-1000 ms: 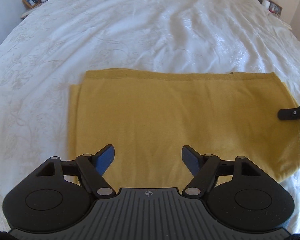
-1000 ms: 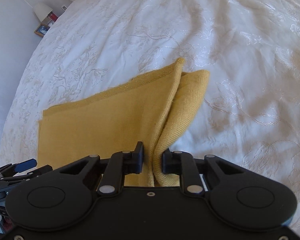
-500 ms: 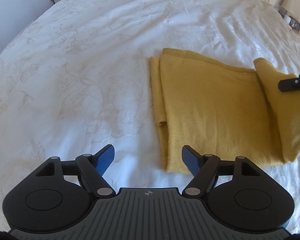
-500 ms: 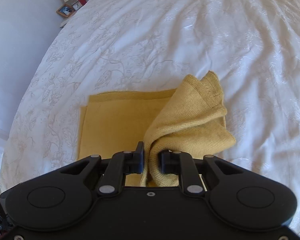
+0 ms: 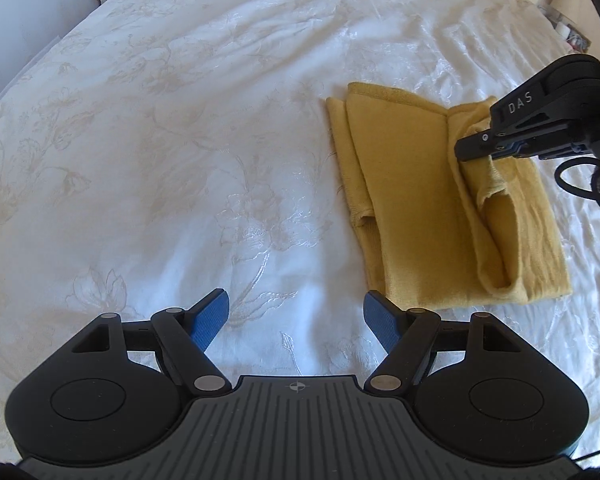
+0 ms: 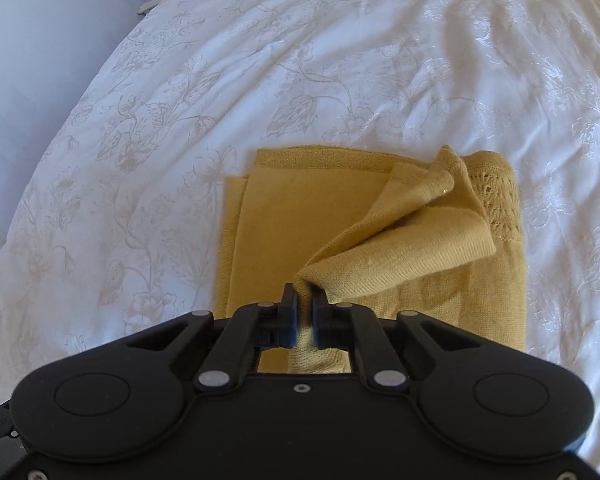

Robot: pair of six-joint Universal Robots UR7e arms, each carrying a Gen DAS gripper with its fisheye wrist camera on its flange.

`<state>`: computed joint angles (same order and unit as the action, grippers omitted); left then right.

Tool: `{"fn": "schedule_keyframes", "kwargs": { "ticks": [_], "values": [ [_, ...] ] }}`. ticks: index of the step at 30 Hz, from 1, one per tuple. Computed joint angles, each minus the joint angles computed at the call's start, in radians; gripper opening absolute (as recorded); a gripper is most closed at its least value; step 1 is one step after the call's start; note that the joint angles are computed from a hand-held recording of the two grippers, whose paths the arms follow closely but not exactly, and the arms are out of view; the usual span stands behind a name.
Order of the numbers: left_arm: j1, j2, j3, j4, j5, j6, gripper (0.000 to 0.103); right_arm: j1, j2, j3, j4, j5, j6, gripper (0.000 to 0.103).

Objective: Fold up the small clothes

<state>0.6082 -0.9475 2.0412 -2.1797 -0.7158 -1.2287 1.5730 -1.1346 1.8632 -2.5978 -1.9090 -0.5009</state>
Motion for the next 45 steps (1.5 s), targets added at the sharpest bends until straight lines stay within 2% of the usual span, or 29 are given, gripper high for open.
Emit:
{"fn": "schedule_keyframes", "kwargs": {
  "ticks": [4,7,9,13,14,17,18,20,22,24,29,34,37,39,41,45],
  "values": [
    [0.014,-0.02,0.012,-0.012,0.0,0.006,0.073,0.015,0.036,0.001,-0.017,-0.007,0.004,0.013],
    [0.026,-0.029,0.014,-0.02,0.003,0.025,0.073,0.001,0.029,0.013,-0.018,0.088,0.006,0.02],
    [0.034,-0.032,0.014,-0.028,0.006,0.041,0.073,-0.004,0.014,0.026,-0.029,0.117,-0.001,0.021],
    [0.048,-0.035,0.01,-0.064,0.009,0.092,0.073,-0.006,-0.031,0.07,-0.084,0.094,-0.062,0.022],
    [0.053,-0.033,0.007,-0.085,0.01,0.118,0.073,-0.008,-0.048,0.087,-0.104,0.081,-0.093,0.025],
    [0.064,-0.019,-0.004,-0.15,0.005,0.184,0.073,-0.018,-0.099,0.15,-0.162,0.056,-0.193,0.052],
    [0.069,-0.015,-0.006,-0.186,-0.001,0.213,0.073,-0.021,-0.114,0.172,-0.177,0.049,-0.225,0.054],
    [0.086,-0.002,-0.001,-0.308,-0.031,0.294,0.073,-0.023,-0.133,0.215,-0.215,0.015,-0.302,0.054],
    [0.111,0.011,0.005,-0.446,-0.101,0.381,0.073,-0.033,-0.149,0.264,-0.265,0.003,-0.394,0.056],
    [0.132,0.023,-0.005,-0.503,-0.153,0.417,0.073,-0.042,-0.161,0.316,-0.329,0.001,-0.496,0.057],
    [0.128,0.054,-0.04,-0.486,-0.138,0.441,0.074,-0.064,-0.167,0.424,-0.468,-0.015,-0.747,0.057],
    [0.139,0.058,-0.063,-0.453,-0.166,0.437,0.074,-0.087,-0.128,0.484,-0.632,-0.033,-0.984,0.056],
    [0.144,0.059,-0.07,-0.444,-0.183,0.434,0.074,-0.097,-0.097,0.485,-0.694,-0.043,-1.055,0.047],
    [0.148,0.066,-0.081,-0.441,-0.196,0.436,0.074,-0.1,-0.09,0.475,-0.701,-0.046,-1.057,0.01],
    [0.153,0.074,-0.092,-0.445,-0.217,0.448,0.074,-0.11,-0.135,0.452,-0.609,0.008,-0.96,0.009],
    [0.17,0.101,-0.122,-0.479,-0.265,0.476,0.074,-0.129,-0.218,0.402,-0.495,0.096,-0.701,0.009]
  ]
}}
